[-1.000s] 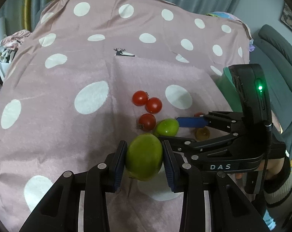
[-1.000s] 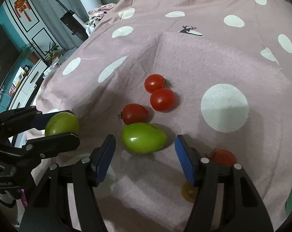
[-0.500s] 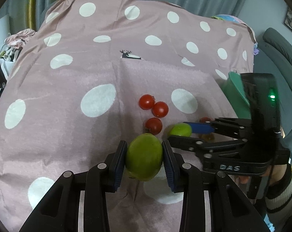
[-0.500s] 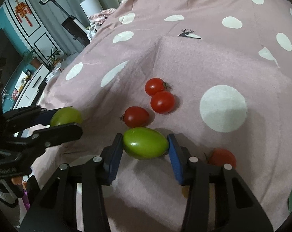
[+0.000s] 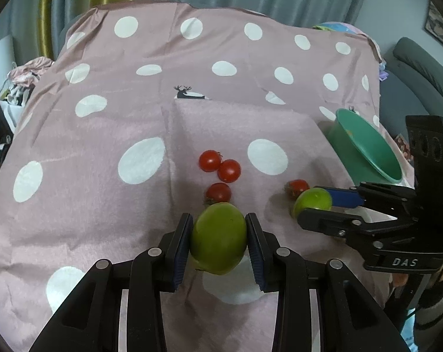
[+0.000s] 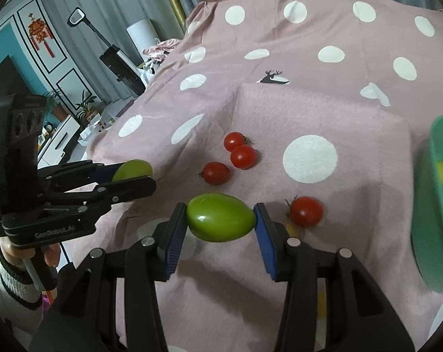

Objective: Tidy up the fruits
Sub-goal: 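Carry the lime and green tomato in both grippers toward the teal bowl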

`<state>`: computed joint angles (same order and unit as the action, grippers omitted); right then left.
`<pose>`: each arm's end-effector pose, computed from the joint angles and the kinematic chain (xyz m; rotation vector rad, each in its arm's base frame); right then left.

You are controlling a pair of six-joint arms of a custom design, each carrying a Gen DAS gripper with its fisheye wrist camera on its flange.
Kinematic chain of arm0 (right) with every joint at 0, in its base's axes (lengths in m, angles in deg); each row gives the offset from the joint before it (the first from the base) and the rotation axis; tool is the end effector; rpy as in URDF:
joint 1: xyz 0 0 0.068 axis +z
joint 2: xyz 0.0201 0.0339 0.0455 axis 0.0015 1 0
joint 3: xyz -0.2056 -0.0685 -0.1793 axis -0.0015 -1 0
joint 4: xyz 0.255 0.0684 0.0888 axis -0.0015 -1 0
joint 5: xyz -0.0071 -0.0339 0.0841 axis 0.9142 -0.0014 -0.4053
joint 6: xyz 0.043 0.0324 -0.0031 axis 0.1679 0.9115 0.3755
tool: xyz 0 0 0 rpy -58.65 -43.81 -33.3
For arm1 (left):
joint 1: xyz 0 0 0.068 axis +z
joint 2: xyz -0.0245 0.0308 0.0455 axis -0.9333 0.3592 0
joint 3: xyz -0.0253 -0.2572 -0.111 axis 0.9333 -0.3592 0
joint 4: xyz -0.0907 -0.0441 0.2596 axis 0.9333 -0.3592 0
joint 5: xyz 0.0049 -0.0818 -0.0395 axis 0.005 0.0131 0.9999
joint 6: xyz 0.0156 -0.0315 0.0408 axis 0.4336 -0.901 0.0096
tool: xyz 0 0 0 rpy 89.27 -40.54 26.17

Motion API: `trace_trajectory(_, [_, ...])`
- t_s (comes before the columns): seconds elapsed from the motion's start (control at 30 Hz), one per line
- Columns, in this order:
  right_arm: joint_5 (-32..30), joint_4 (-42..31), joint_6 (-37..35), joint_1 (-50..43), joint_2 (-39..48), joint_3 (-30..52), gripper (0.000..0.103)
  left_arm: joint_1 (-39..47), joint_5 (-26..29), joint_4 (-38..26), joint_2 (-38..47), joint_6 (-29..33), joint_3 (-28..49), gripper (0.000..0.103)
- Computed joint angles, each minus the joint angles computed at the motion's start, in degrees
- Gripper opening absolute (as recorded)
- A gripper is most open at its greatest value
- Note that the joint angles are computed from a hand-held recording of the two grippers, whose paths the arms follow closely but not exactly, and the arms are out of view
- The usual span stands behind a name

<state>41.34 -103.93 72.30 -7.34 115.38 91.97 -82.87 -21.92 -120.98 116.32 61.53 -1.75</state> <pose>0.2662 -0.0198 0.2629 -0.0196 2.5703 0.4994 0.3343 -0.0982 0.2371 0.7376 2.4617 -0.5721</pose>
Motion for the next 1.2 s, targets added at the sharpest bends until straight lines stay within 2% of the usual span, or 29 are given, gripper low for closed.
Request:
trace_trajectory(0.4, [-1.42,-3.95,-0.61,-3.05,-7.27,-1.27,0.046,-1.71,-0.41,-0.24,-4.64,0.13,-1.83,0.037])
trace_trajectory(0.5, [-1.13,-4.48,-0.24,-3.43,-8.91,-2.06,0.046,-1.30,0.24,-0.12,-2.54,0.07,-1.27,0.037])
trace_trajectory(0.63, [-1.99,-5.09,-0.32,-4.60,-10.67,-3.05,0.046,-1.41,-1.45,0.26,-0.86,2.04,-1.93,0.037])
trace_trajectory(0.87, [-2.95,-4.00,-0.68,-6.06,-9.58,-3.67,0.046,-3.56,1.34,-1.07,4.25,2.03,0.39,0.037])
trace_trajectory(1.03, [-3.22,-3.66,-1.08,-7.31,-8.87,-3.80,0.046,-7.46,-0.83,-0.04,9.86,-0.29,4.93,0.037])
trace_trajectory(1.07, [-3.43,-3.76,-1.38,-7.69,-8.78,-3.80,0.046,-8.39,-1.48,0.25,10.72,-0.48,5.64,0.040])
trace_trajectory(1.2, [-3.91,-3.84,-2.30,-9.11,-8.23,-3.78,0.046,-10.76,-4.00,-0.44,12.86,0.36,7.56,0.043])
